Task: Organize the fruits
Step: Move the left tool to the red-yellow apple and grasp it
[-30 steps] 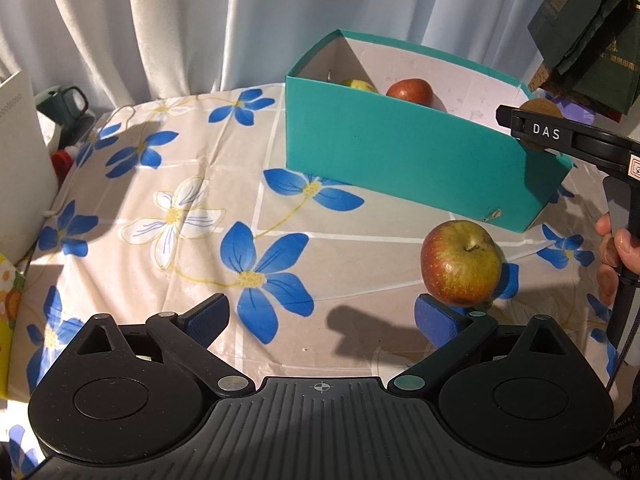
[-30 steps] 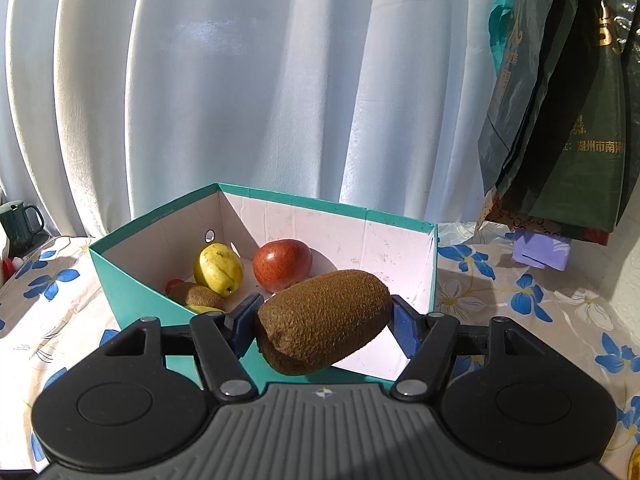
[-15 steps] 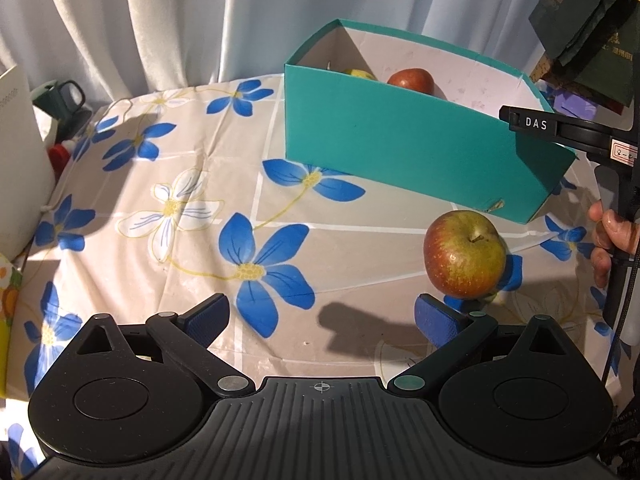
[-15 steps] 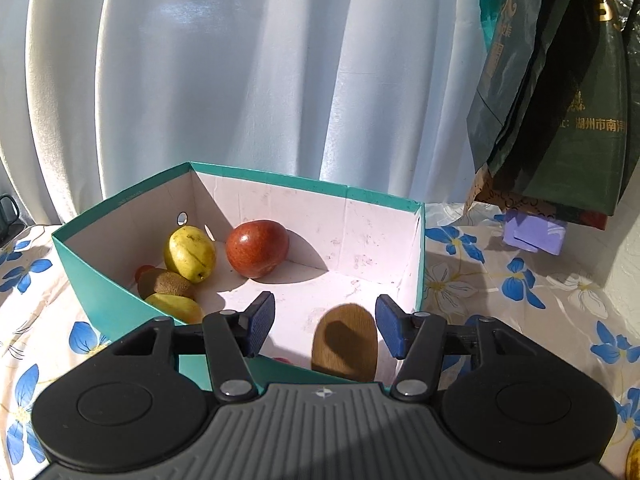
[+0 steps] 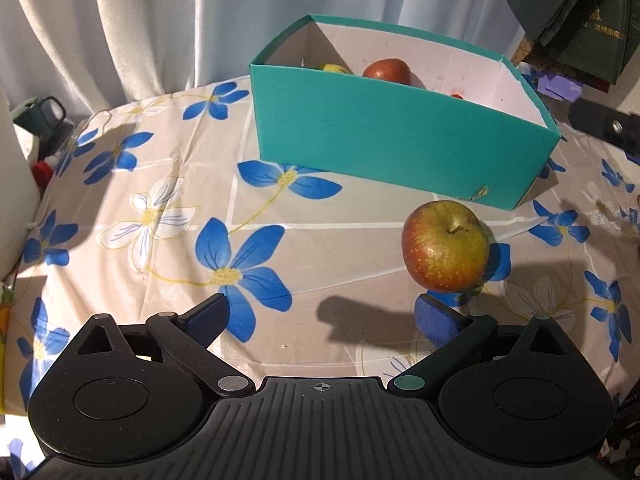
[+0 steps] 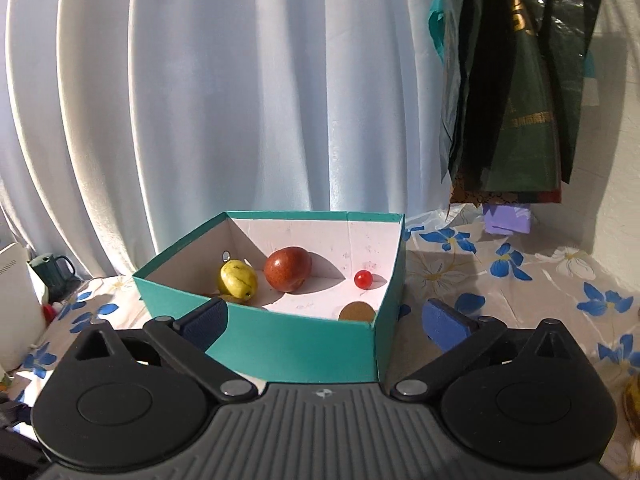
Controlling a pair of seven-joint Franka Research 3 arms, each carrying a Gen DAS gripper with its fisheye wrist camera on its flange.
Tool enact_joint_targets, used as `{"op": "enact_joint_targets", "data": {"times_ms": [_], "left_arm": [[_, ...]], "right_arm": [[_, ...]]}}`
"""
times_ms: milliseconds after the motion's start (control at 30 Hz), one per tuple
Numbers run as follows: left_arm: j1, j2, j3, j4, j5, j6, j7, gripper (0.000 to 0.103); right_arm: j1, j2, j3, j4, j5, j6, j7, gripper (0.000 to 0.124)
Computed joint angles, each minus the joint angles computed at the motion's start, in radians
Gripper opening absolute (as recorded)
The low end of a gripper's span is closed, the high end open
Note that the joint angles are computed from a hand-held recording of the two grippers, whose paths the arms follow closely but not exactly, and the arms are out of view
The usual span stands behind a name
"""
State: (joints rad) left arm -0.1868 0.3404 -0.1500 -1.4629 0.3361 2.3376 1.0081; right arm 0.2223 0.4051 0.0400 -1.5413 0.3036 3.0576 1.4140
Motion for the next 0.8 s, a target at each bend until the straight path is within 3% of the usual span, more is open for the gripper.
{"op": "enact_joint_targets", "data": {"times_ms": [67,133,233,333,600,800], "left_arm": [[-0.003,0.003,-0.004,0.003,0.001,0.008,0.011,0.101],[-0.004,0.003,-0.008,0.000,-0.003,0.026,0.022,0.101],[0.001,-0.005,-0.015,-0.018,-0.021,0.069,0.039,0.101],[-0.001,-0.021,-0.009,-0.044,-0.015,0.100,0.031,0.101],[0.012,-0.051,0.008,-0.079,-0.002,0.082,-0.028,0.101],[0.015,-0.072,0.015,-0.100,0.046,0.070,-0.056,0.101]], "right_arm": [[-0.033,-0.061,0.043,-0.092,0.037,0.022,-0.040,0.103],[-0.004,-0.119,0.010,-0.181,0.021,0.048,-0.030,0.103],[0.121,-0.166,-0.147,-0.260,-0.114,0.065,0.091,0.103],[0.202,-0.197,-0.263,-0.310,-0.240,0.084,0.238,0.103],[0.417,-0.253,-0.570,-0.396,-0.621,0.093,0.668,0.103],[0.444,-0.282,-0.632,-0.416,-0.818,0.094,0.870,0.103]]}}
